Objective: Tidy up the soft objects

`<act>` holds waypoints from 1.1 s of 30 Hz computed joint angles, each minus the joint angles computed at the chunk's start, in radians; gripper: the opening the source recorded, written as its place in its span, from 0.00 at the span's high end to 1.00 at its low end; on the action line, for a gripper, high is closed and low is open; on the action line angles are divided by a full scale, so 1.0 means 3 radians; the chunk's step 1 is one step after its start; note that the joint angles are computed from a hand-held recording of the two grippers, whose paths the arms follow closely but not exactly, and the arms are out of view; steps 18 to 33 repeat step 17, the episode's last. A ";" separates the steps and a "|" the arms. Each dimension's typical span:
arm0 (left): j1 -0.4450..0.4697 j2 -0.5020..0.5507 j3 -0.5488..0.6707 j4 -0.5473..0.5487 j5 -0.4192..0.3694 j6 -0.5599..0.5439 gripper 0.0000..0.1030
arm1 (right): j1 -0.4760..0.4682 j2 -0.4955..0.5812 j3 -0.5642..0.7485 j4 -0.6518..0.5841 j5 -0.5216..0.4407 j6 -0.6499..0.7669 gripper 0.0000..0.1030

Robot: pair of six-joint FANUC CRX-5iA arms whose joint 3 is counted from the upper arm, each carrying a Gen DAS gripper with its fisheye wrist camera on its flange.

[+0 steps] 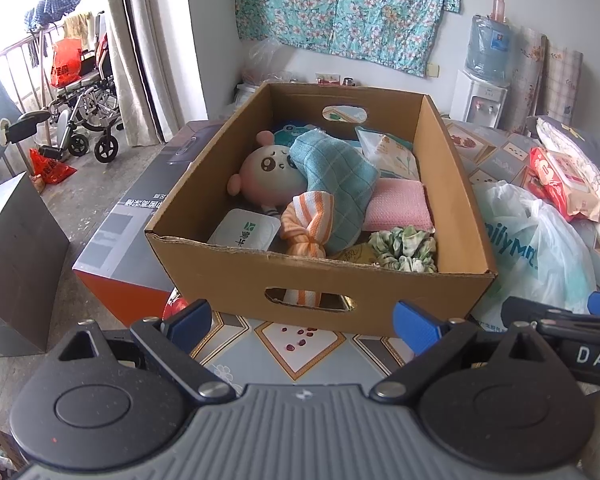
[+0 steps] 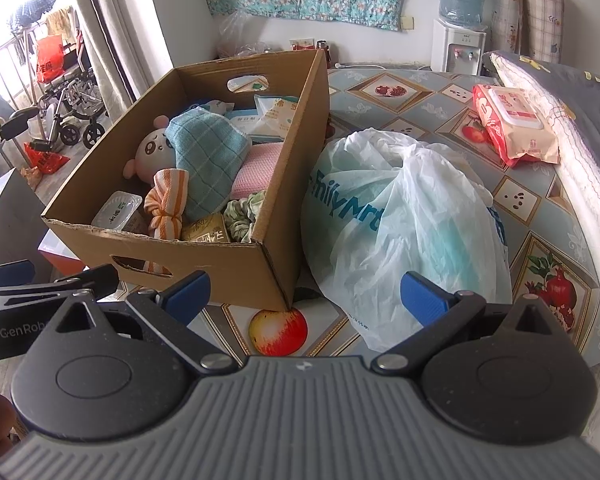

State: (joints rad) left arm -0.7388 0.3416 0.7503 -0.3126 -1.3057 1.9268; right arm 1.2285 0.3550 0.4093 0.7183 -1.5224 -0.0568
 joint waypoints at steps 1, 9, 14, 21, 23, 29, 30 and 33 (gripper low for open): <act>0.0000 0.0000 0.0000 0.0000 0.0000 0.0000 0.04 | 0.0000 0.0000 0.0000 0.0000 0.0000 0.0000 0.01; -0.0003 0.0006 0.0006 -0.0001 -0.0003 -0.0006 0.04 | -0.0002 -0.0010 -0.0020 -0.0005 0.0006 -0.0016 0.01; -0.0004 0.0011 0.0011 0.0000 -0.0006 -0.0009 0.04 | -0.0003 -0.0011 -0.0021 -0.0011 0.0007 -0.0014 0.01; -0.0006 0.0015 0.0018 -0.0001 -0.0010 -0.0004 0.04 | -0.0001 -0.0016 -0.0028 -0.0010 0.0008 -0.0017 0.01; -0.0006 0.0015 0.0018 -0.0001 -0.0010 -0.0004 0.04 | -0.0001 -0.0016 -0.0028 -0.0010 0.0008 -0.0017 0.01; -0.0006 0.0015 0.0018 -0.0001 -0.0010 -0.0004 0.04 | -0.0001 -0.0016 -0.0028 -0.0010 0.0008 -0.0017 0.01; -0.0006 0.0015 0.0018 -0.0001 -0.0010 -0.0004 0.04 | -0.0001 -0.0016 -0.0028 -0.0010 0.0008 -0.0017 0.01; -0.0006 0.0015 0.0018 -0.0001 -0.0010 -0.0004 0.04 | -0.0001 -0.0016 -0.0028 -0.0010 0.0008 -0.0017 0.01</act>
